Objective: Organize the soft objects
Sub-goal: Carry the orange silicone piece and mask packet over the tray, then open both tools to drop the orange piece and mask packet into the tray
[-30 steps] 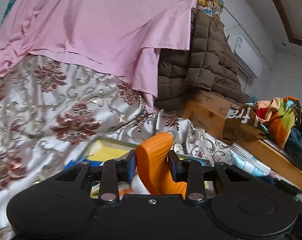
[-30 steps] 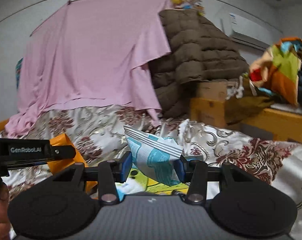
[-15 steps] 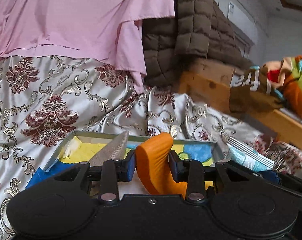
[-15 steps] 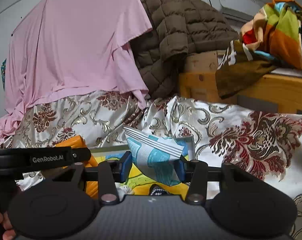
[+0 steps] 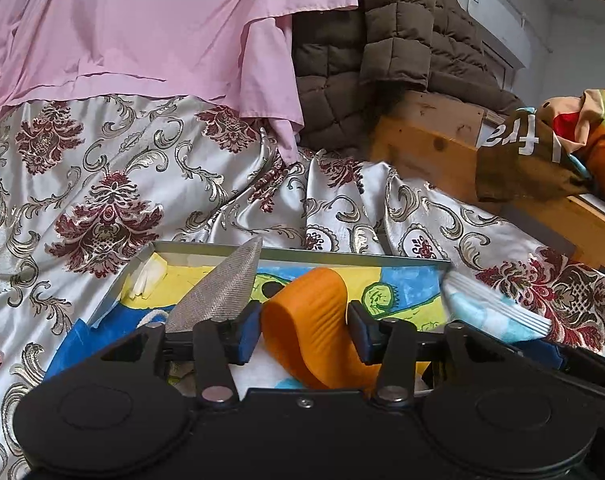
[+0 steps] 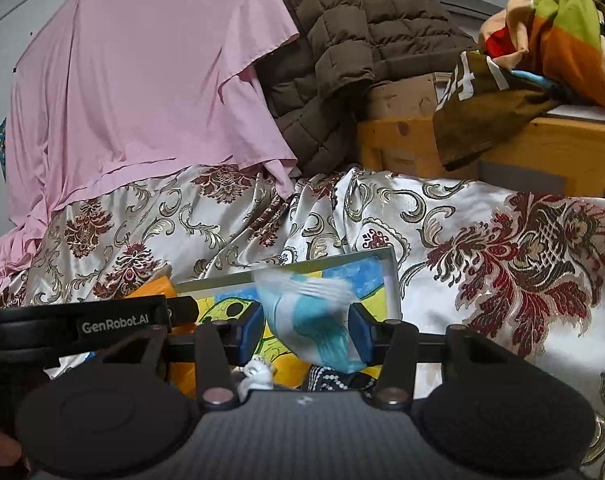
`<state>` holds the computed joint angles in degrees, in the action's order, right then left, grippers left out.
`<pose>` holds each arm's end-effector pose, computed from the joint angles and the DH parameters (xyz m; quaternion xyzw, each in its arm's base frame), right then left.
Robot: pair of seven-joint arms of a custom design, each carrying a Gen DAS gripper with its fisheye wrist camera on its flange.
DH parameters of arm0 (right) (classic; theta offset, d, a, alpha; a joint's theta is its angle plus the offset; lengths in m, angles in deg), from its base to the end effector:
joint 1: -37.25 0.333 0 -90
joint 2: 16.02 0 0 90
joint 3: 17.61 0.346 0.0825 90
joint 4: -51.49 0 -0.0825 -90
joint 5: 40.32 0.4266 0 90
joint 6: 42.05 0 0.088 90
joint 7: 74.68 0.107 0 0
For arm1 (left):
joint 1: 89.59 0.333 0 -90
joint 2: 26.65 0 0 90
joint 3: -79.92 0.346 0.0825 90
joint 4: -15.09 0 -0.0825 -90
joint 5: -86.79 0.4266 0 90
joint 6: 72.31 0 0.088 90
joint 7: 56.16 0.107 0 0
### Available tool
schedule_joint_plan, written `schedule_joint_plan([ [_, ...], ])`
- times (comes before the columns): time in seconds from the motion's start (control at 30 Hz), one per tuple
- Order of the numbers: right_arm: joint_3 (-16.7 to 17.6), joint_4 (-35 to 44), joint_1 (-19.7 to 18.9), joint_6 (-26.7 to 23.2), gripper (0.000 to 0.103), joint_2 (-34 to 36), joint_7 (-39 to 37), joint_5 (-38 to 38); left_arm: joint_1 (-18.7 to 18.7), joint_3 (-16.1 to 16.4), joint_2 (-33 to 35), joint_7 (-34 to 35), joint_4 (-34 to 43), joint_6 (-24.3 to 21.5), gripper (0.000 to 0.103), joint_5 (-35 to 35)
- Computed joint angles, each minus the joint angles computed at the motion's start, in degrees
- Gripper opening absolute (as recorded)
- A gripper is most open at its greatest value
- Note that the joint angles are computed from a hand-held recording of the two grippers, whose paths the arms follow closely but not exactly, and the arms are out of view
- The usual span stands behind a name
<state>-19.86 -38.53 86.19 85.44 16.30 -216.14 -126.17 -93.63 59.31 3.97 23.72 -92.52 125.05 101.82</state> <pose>0.5488 0.5439 0.3496 -0.4427 0.6947 -0.3958 0.4058 0.6646 -0.2940 0.3691 -0.4751 0.7149 -0.4701 0.2056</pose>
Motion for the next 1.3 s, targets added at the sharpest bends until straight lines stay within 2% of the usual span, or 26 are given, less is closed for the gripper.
schedule_joint_plan([
  [0.13, -0.1, -0.5, -0.1, 0.4, 0.052, -0.2, 1.6, -0.5, -1.2, 1.3, -0.2, 0.7, -0.2, 0.7, 0.055, -0.3],
  [0.23, 0.0, -0.8, -0.2, 0.2, 0.054, -0.4, 2.2, -0.7, -1.0, 1.1, -0.2, 0.7, -0.4, 1.0, 0.058, -0.2],
  [0.5, 0.3, -1.6, -0.5, -0.3, 0.062, -0.9, 3.5, -0.9, -1.9, 2.1, -0.5, 0.4, -0.9, 2.5, 0.071, -0.8],
  [0.63, 0.4, -1.8, -0.6, -0.5, 0.067, -1.0, 3.9, -1.1, -2.4, 2.8, -0.6, 0.2, -1.1, 3.4, 0.074, -1.1],
  [0.73, 0.5, -2.1, -0.6, -0.9, 0.071, -1.3, 4.3, -1.3, -3.2, 3.8, -0.8, 0.0, -1.5, 4.2, 0.078, -2.1],
  [0.83, 0.7, -2.3, -0.5, -1.6, 0.074, -1.5, 4.4, -1.4, -5.7, 6.3, -1.4, 1.3, -2.2, 5.3, 0.079, -4.3],
  [0.93, 0.8, -2.5, -0.5, -2.3, 0.077, -1.7, 4.4, -1.4, -6.9, 7.5, -1.8, 2.4, -2.8, 6.0, 0.08, -5.9],
  [1.03, 1.0, -2.6, -0.4, -3.0, 0.081, -2.0, 4.4, -1.4, -8.2, 8.7, -2.3, 3.5, -3.5, 7.1, 0.088, -8.2],
  [1.3, 1.7, -2.6, 0.1, -5.0, 0.086, -2.6, 2.6, -0.6, -7.6, 8.4, -3.9, 3.6, -5.6, 8.4, 0.09, -9.6],
])
